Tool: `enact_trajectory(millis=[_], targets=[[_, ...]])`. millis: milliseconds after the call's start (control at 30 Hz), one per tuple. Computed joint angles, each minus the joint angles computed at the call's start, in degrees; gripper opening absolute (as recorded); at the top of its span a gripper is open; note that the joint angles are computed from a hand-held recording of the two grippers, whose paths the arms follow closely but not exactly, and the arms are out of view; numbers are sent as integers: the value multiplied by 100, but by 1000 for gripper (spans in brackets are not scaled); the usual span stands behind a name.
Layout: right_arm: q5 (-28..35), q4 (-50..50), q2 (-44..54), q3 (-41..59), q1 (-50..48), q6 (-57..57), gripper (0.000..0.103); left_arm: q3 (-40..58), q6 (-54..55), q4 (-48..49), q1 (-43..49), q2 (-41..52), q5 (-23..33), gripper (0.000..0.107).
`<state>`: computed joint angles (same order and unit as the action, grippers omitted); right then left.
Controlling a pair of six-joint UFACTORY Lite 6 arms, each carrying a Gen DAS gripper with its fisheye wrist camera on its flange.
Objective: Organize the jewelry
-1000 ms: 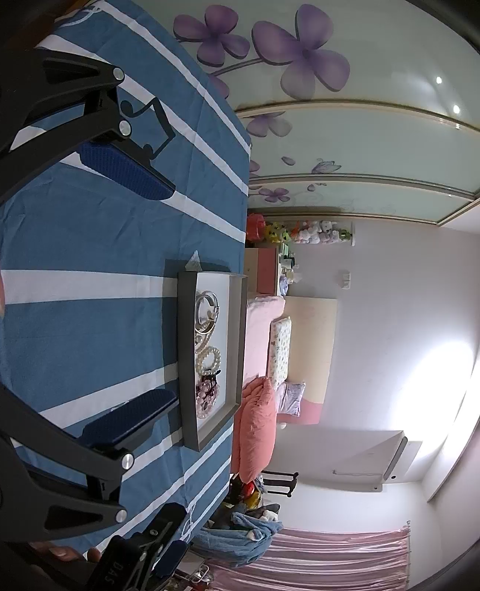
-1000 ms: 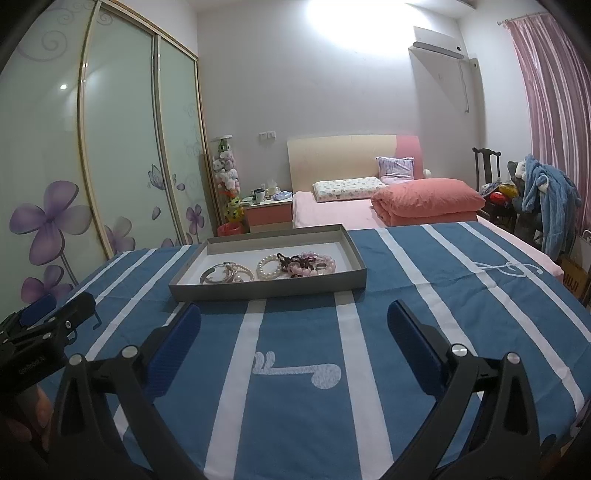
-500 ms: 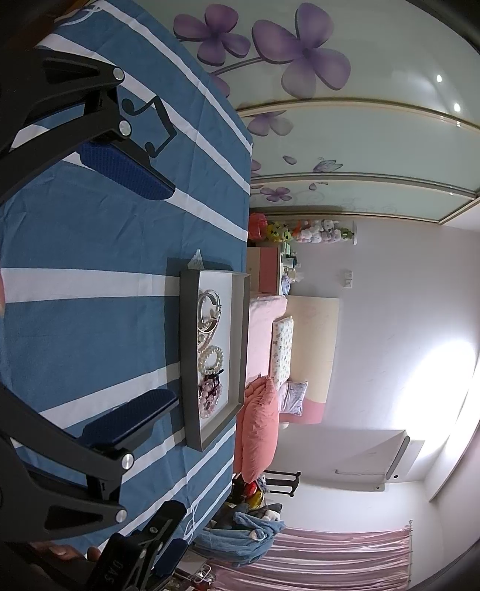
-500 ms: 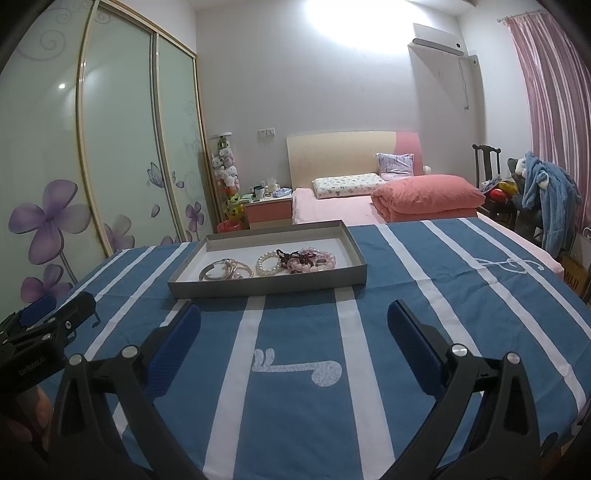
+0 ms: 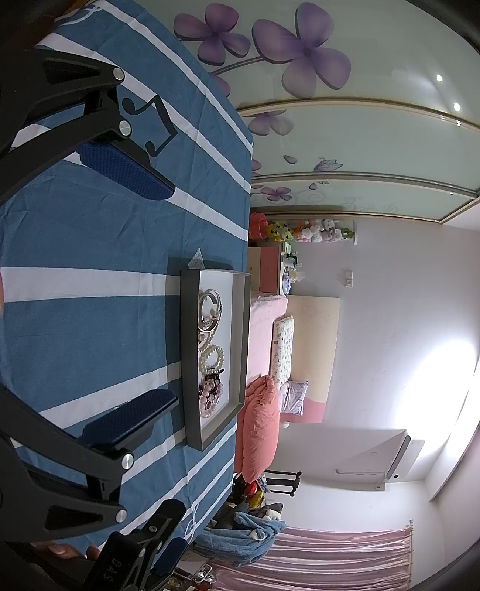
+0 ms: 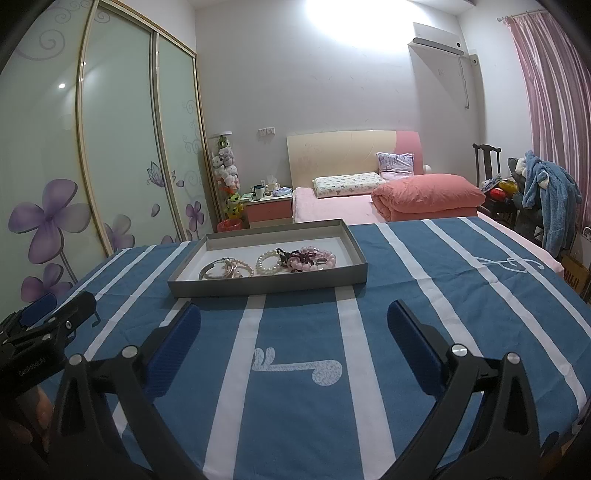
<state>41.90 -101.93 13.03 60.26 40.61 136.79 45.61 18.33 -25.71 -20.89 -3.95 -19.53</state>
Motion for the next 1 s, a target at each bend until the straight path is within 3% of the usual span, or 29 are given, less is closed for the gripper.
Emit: enact_trajectory(millis=[1000], targets=[[-5, 30, 2, 15, 10, -24, 99, -62, 224, -252, -85, 15, -147, 101]])
